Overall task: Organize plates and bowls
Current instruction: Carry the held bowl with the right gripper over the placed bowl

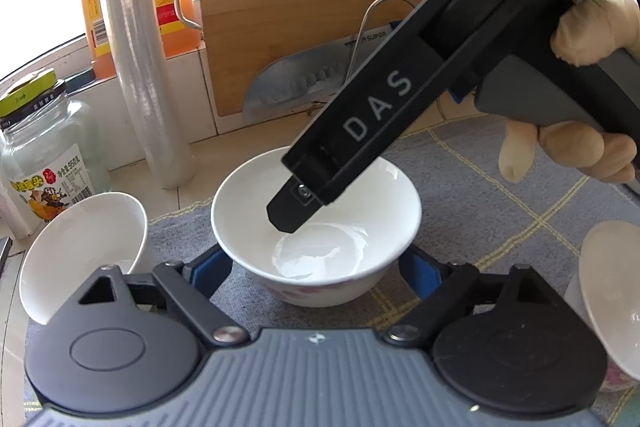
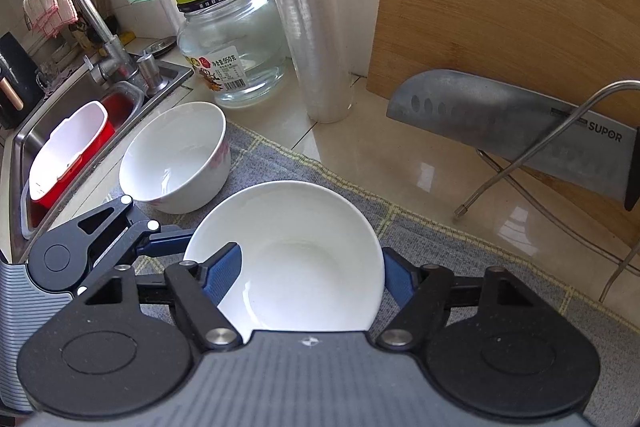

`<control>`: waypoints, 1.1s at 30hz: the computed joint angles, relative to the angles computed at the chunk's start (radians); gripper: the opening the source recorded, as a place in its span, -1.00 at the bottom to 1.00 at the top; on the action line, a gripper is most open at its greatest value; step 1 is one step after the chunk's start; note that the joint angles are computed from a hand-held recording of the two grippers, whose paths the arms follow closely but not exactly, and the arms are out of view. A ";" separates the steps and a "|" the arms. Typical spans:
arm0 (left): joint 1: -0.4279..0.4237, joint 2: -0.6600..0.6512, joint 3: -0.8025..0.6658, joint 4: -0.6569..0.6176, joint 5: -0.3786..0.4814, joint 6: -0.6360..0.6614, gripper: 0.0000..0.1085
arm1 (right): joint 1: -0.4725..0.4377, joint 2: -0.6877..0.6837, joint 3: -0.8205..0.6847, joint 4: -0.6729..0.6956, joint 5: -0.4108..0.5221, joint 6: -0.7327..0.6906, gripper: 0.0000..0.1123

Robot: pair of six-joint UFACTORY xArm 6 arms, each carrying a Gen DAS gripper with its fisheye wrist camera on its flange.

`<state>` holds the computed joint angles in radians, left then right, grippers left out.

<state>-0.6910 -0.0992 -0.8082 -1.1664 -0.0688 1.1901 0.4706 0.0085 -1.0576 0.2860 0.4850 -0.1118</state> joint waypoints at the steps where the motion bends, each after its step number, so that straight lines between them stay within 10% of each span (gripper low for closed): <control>1: -0.001 0.001 -0.001 -0.001 -0.001 0.002 0.65 | -0.001 0.002 -0.003 -0.010 0.004 0.005 0.36; 15: 0.010 -0.015 0.010 0.029 0.026 -0.014 0.65 | -0.002 0.012 -0.042 -0.054 0.079 0.054 0.31; 33: 0.073 -0.269 0.185 0.628 0.140 -0.561 0.65 | 0.039 -0.167 0.052 -0.047 0.124 0.088 0.32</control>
